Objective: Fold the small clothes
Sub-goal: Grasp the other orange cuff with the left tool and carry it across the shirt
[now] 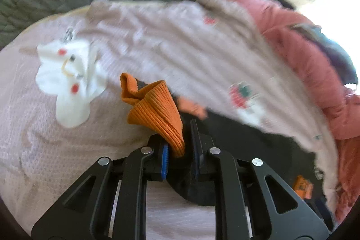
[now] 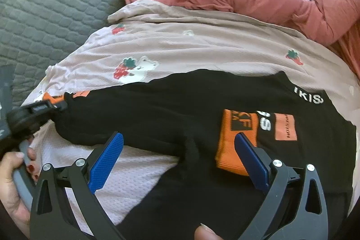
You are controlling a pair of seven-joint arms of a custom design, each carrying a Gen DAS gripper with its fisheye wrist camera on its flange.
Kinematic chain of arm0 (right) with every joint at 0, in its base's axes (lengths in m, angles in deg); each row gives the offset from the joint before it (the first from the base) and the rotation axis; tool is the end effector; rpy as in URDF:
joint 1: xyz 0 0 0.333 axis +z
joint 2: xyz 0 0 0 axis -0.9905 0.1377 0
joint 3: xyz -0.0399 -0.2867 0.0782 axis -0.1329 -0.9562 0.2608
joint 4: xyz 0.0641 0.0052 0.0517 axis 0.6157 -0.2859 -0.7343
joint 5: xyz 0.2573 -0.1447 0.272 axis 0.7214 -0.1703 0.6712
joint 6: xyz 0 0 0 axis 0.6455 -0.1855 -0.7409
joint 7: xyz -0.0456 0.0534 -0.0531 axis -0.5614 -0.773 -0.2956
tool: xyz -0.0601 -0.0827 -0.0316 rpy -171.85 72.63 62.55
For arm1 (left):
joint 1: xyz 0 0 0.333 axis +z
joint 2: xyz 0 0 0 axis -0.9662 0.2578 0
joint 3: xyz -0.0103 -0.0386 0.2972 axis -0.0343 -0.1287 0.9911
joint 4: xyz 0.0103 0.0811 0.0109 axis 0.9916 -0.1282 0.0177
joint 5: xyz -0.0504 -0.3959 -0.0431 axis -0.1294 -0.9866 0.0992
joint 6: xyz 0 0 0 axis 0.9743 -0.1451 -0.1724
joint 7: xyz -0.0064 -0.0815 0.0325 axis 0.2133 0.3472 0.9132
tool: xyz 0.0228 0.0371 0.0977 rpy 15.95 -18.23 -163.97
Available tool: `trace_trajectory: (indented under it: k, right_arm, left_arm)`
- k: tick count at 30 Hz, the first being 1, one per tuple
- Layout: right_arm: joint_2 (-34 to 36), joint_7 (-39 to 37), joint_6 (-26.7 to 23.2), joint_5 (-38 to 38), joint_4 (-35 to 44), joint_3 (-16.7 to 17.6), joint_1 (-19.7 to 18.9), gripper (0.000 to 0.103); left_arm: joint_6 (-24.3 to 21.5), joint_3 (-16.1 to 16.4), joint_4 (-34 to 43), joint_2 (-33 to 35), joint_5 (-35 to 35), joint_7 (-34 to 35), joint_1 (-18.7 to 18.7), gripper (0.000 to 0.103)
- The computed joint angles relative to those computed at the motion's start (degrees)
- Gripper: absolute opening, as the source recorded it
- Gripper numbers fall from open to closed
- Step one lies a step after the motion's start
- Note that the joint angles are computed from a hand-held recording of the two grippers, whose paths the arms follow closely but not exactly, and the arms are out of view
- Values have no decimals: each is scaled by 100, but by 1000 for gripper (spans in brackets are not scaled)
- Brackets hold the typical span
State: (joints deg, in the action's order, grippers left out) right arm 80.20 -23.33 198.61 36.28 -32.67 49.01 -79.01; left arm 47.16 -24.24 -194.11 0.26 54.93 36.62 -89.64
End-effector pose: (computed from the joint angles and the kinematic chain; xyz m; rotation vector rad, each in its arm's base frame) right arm 0.6251 0.0343 0.4772 -2.2409 1.0009 -0.2850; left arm 0.4868 -0.2628 0.5062 -2.4637 0.5012 -0.6674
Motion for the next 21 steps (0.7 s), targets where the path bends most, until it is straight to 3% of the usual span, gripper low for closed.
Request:
trace_trajectory:
  k: [4,9,13,18,21]
  right_arm:
    - [109,99,-111,137,169,-88,-144,98]
    - [267,247,-225,262,411,-171,-382,98]
    - [415,387,-285,334,648,-242,-614,98]
    - [686,685,-371,321,1037,-304,-911,98]
    - [833,827,-459,330,1272,-311,-1095,98]
  left_arm:
    - [315,-79,172,42,694,-46,-13,9]
    - [206,-136,831,500,1268,546,-212,8]
    - [633,-48,1253,880,1643,903,-402,8]
    - [1122,120,1650,1305,1705,1197,-603,8]
    - [1148,200,1939,1585,1614,1490,-754,5]
